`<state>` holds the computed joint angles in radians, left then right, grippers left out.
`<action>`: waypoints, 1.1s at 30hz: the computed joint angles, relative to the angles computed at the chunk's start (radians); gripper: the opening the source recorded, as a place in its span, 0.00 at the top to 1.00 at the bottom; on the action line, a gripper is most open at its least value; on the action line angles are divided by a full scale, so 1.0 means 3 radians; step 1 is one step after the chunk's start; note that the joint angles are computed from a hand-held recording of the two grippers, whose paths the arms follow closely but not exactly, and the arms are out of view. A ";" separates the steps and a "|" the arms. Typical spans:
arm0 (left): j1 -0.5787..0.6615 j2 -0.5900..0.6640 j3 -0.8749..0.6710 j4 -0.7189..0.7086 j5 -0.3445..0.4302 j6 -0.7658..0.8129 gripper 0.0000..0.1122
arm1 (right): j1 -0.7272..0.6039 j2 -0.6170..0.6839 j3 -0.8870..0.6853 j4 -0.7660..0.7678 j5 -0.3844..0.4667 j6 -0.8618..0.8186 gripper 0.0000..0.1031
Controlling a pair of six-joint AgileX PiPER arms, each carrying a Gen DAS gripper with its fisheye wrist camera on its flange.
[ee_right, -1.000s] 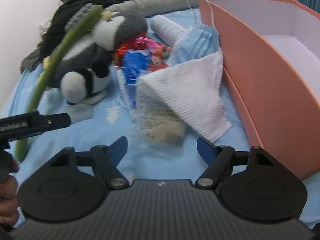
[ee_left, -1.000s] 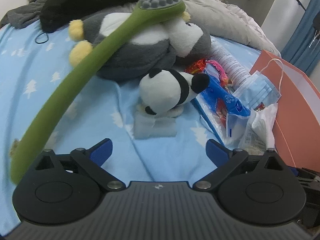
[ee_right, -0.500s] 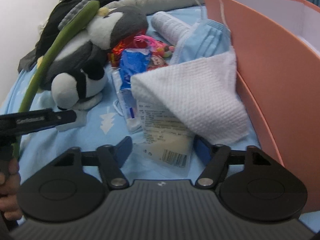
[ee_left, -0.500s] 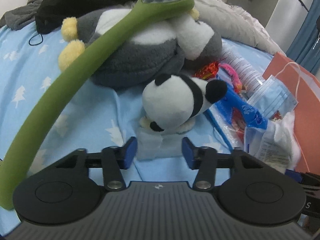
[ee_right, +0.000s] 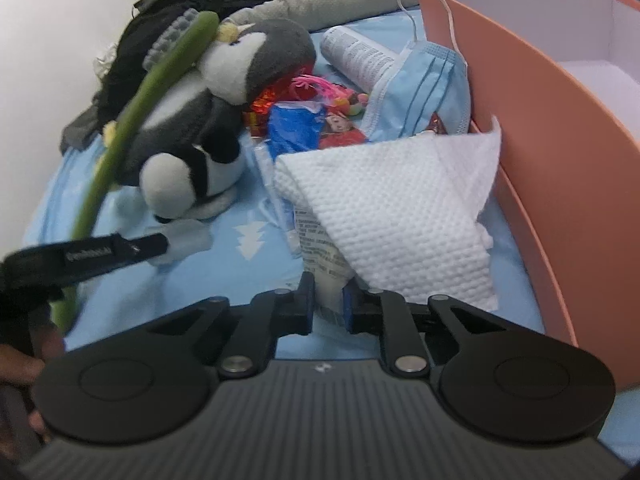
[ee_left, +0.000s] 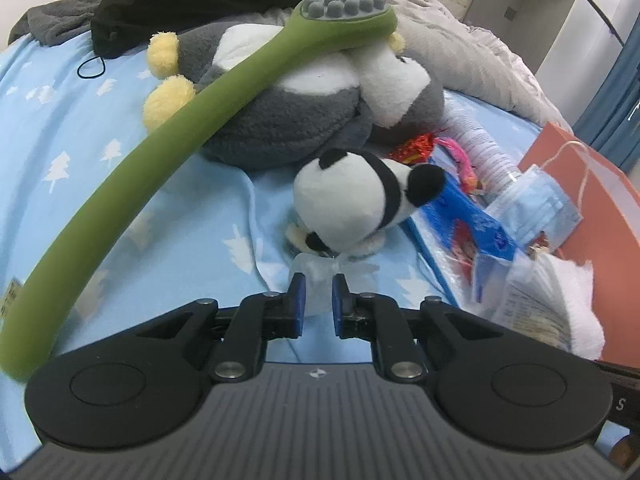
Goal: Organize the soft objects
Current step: 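Lower right tool to the clear labelled packet while left tool lowers to translucent plastic piece, then close right tool on the clear packet while left tool closes on translucent piece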
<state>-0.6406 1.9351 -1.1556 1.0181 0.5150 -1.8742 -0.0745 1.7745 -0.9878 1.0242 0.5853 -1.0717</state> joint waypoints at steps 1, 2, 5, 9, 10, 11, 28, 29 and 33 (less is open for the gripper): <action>-0.0036 -0.0036 0.0025 -0.0023 0.0014 -0.0013 0.91 | -0.0018 -0.0030 0.0008 -0.0003 0.0045 0.0014 0.84; -0.0066 -0.0071 0.0053 -0.0049 0.0019 -0.0025 0.91 | -0.0034 -0.0062 0.0020 -0.0010 0.0087 0.0032 0.84; -0.0177 -0.0173 0.0141 -0.0120 0.0054 -0.0083 0.92 | -0.0124 -0.0153 0.0056 -0.0016 0.0286 0.0090 0.85; -0.0338 -0.0335 0.0286 -0.0174 0.0101 -0.0239 0.93 | -0.0246 -0.0272 0.0139 -0.0064 0.0525 0.0164 0.85; -0.0383 -0.0376 0.0315 -0.0201 0.0121 -0.0259 0.93 | -0.0276 -0.0306 0.0176 -0.0068 0.0578 0.0160 0.85; -0.0432 -0.0415 0.0339 -0.0226 0.0156 -0.0280 0.93 | -0.0306 -0.0333 0.0211 -0.0072 0.0638 0.0152 0.85; -0.0754 -0.0559 0.0480 -0.1060 0.0109 0.0260 0.90 | -0.0538 -0.0597 0.0812 -0.0056 0.0679 -0.0138 0.80; -0.0747 -0.0563 0.0482 -0.1112 0.0106 0.0316 0.88 | -0.0535 -0.0610 0.0818 -0.0060 0.0667 -0.0144 0.79; -0.0725 -0.0597 0.0467 -0.1282 0.0160 0.0501 0.68 | -0.0524 -0.0655 0.0834 -0.0074 0.0608 -0.0165 0.62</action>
